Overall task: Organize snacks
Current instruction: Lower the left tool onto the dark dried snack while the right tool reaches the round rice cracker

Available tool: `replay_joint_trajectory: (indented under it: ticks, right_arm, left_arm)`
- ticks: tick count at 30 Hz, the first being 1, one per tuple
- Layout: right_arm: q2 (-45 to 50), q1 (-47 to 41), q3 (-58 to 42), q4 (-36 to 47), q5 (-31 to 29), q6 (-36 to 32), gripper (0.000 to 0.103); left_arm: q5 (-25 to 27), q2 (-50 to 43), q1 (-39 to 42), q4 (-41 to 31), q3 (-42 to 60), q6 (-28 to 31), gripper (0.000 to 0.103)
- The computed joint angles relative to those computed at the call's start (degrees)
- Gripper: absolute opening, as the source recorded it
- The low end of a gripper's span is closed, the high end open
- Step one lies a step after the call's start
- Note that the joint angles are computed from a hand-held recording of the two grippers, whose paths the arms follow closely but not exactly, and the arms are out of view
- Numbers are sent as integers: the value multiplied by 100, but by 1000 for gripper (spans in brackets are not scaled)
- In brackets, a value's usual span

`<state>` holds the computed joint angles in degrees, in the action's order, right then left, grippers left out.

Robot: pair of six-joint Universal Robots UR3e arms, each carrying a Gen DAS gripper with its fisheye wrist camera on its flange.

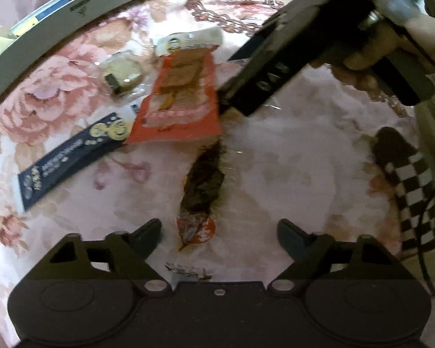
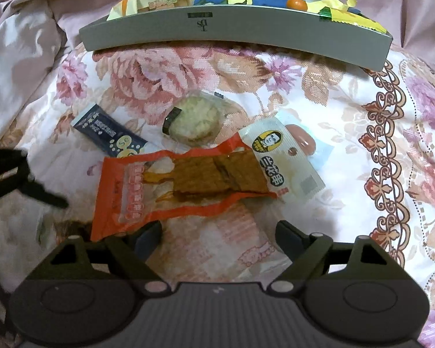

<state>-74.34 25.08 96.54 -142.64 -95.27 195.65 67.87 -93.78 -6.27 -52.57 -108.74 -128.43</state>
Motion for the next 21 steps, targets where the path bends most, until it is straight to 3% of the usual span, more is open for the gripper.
replay_joint_trajectory:
  ticks: [7, 12, 21]
  right_arm:
    - [-284, -151, 195, 180, 154, 67, 89]
    - [-303, -93, 165, 233, 68, 77, 89]
    - [-315, -133, 185, 227, 125, 84, 90]
  left_arm:
    - [482, 223, -486, 814, -401, -1279, 86]
    - [606, 148, -571, 1078, -463, -1427, 86]
    - [352, -106, -414, 1198, -337, -1781, 67]
